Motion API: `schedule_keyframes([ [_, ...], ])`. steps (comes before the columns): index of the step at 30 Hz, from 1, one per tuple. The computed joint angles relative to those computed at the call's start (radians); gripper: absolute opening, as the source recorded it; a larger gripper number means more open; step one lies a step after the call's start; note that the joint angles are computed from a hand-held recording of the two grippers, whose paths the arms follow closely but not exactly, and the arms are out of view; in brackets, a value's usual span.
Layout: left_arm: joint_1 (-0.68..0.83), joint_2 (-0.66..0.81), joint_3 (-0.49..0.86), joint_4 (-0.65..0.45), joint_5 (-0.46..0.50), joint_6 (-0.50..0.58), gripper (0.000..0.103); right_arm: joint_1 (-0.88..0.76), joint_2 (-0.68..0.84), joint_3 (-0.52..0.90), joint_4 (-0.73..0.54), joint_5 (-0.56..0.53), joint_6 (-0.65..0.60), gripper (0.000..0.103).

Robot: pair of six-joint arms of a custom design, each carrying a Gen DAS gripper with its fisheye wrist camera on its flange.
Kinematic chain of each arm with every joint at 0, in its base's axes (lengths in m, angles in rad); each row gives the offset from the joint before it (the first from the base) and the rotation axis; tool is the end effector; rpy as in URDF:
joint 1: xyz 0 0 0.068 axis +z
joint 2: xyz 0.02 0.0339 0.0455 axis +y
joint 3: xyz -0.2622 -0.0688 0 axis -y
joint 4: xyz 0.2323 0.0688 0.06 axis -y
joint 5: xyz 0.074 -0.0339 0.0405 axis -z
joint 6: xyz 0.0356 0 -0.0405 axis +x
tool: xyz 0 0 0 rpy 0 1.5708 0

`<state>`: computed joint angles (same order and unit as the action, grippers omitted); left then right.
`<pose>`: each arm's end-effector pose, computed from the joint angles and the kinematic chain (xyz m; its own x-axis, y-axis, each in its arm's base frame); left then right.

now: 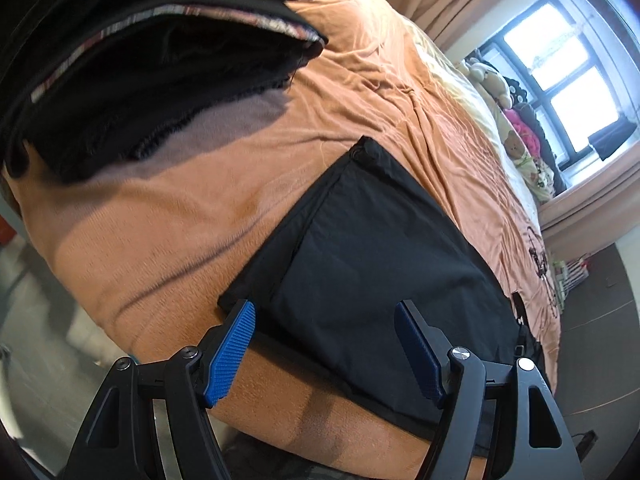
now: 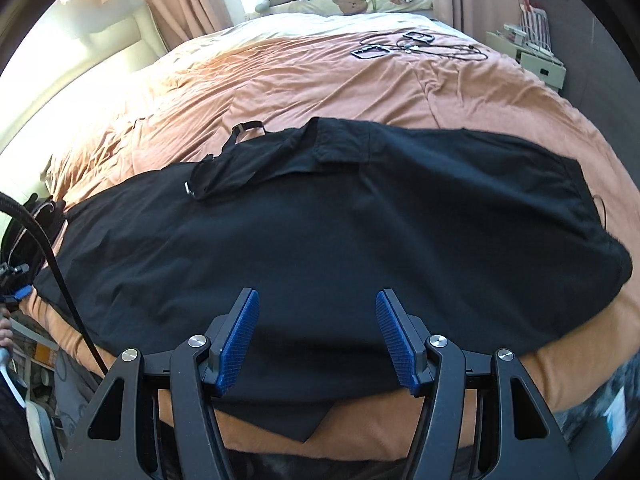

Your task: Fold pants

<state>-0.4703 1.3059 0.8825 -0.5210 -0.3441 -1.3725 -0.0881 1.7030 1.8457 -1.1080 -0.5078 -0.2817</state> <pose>0.2290 -0.1030 0.2387 -0.3877 -0.8383 -0.3834 -0.6587 0.5429 -0.5209 0.3360 -0.0123 0.3794 -0.7315 -0.1792 -0.6579 -0.4187 0.8796 0.2258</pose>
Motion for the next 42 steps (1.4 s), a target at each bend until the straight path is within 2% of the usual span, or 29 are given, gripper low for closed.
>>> schedule_keyframes([
  [5, 0.011, 0.026, -0.05, 0.104, 0.017, 0.005, 0.074, -0.016, -0.028, -0.031, -0.007, -0.008, 0.01, 0.06],
  [6, 0.02, 0.04, -0.059, 0.126, 0.027, 0.006, 0.066, -0.025, -0.03, -0.035, -0.015, -0.021, 0.014, 0.06],
  [7, 0.026, 0.057, -0.059, 0.126, 0.03, 0.003, 0.05, -0.03, -0.035, -0.042, -0.02, -0.028, 0.018, 0.06],
  [8, 0.034, 0.081, -0.046, 0.11, 0.034, 0.0, 0.039, -0.033, -0.039, -0.052, -0.017, -0.03, 0.021, 0.06],
  [9, 0.041, 0.09, -0.045, 0.108, 0.035, 0.002, 0.02, -0.036, -0.05, -0.065, -0.017, -0.027, 0.023, 0.06],
  [10, 0.045, 0.089, -0.051, 0.116, 0.035, 0.004, 0.009, -0.038, -0.058, -0.079, -0.016, -0.027, 0.02, 0.06],
  [13, 0.044, 0.061, -0.046, 0.089, -0.013, 0.022, 0.006, -0.037, -0.074, -0.092, -0.025, -0.016, 0.006, 0.06],
  [15, 0.044, 0.025, -0.046, 0.06, -0.043, 0.021, 0.006, -0.037, -0.08, -0.088, -0.031, -0.013, 0.003, 0.06],
  [18, 0.059, 0.003, -0.063, 0.059, -0.039, 0.032, 0.006, -0.044, -0.093, -0.089, -0.037, -0.023, 0.002, 0.06],
  [20, 0.074, 0.017, -0.067, 0.06, 0.002, 0.039, 0.007, -0.05, -0.093, -0.089, -0.042, -0.03, -0.005, 0.06],
  [22, 0.092, 0.022, -0.089, 0.07, 0.054, 0.025, 0.014, -0.051, -0.093, -0.093, -0.051, -0.027, -0.014, 0.06],
  [24, 0.081, -0.016, -0.137, 0.108, 0.059, 0.0, 0.016, -0.056, -0.099, -0.1, -0.061, -0.029, -0.027, 0.06],
  [26, 0.057, -0.048, -0.151, 0.106, 0.043, -0.02, 0.023, -0.065, -0.103, -0.103, -0.078, -0.036, -0.044, 0.06],
  [28, 0.028, -0.076, -0.158, 0.103, 0.022, -0.038, 0.039, -0.081, -0.105, -0.102, -0.094, -0.048, -0.057, 0.06],
  [31, -0.019, -0.089, -0.14, 0.066, -0.023, -0.064, 0.052, -0.109, -0.1, -0.093, -0.115, -0.069, -0.066, 0.06],
  [34, -0.05, -0.106, -0.148, 0.066, -0.043, -0.09, 0.053, -0.138, -0.099, -0.092, -0.134, -0.098, -0.069, 0.06],
  [42, -0.014, -0.112, -0.236, 0.21, 0.022, -0.113, 0.055, -0.17, -0.076, -0.16, -0.152, -0.205, -0.083, 0.06],
])
